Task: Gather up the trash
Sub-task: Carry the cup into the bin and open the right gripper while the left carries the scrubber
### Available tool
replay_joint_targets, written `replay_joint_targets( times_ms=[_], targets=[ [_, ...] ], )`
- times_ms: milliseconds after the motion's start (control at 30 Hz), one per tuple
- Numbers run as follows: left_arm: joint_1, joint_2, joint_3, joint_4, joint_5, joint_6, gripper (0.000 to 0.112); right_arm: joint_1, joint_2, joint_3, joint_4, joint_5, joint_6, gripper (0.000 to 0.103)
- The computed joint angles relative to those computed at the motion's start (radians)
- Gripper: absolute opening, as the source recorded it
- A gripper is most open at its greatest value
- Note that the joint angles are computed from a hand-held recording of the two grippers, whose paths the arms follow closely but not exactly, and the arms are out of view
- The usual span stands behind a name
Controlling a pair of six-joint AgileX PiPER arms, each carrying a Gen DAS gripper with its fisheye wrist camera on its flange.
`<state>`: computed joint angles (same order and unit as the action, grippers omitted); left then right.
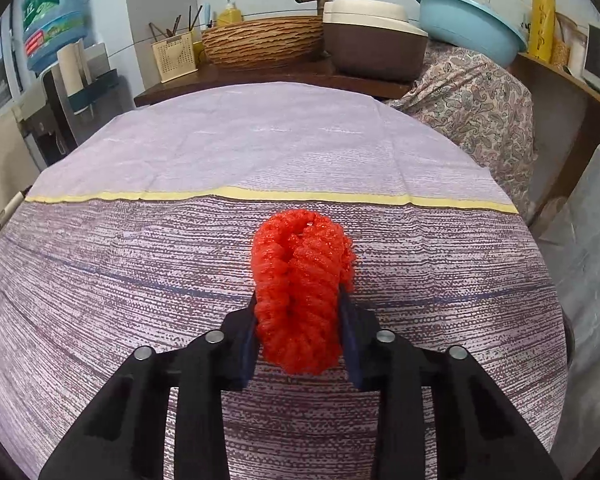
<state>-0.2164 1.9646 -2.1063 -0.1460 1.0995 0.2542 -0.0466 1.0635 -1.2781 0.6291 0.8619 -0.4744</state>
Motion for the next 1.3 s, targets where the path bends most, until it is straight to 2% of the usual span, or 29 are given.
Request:
replay_joint_targets(
  times_ms=[367,633,767,900,1067,1300],
  targets=[
    [0.054,-0.111,0.159,-0.092,-0.083,0.023,0.027,0.074,-0.074,0.086,-0.125,-0.087,0.097,0.07],
    [0.095,-0.302,0.378,-0.191,-0.189,0.102,0.027,0.14,-0.121,0.148,-0.239,-0.144,0.195,0.07],
    [0.108,-0.413,0.494,-0.227,-0.259,0.138,0.027,0.141,-0.153,0.186,-0.245,-0.153,0.216,0.07],
    [0.115,-0.522,0.607,-0.257,-0.321,0.165,0.027,0.183,-0.194,0.228,-0.338,-0.174,0.308,0.07],
    [0.132,-0.603,0.691,-0.322,-0.347,0.181,0.027,0.201,-0.247,0.268,-0.408,-0.177,0.395,0.07],
    [0.071,-0.684,0.783,-0.316,-0.407,0.134,0.027,0.2,-0.329,0.322,-0.513,-0.166,0.506,0.07]
  ],
)
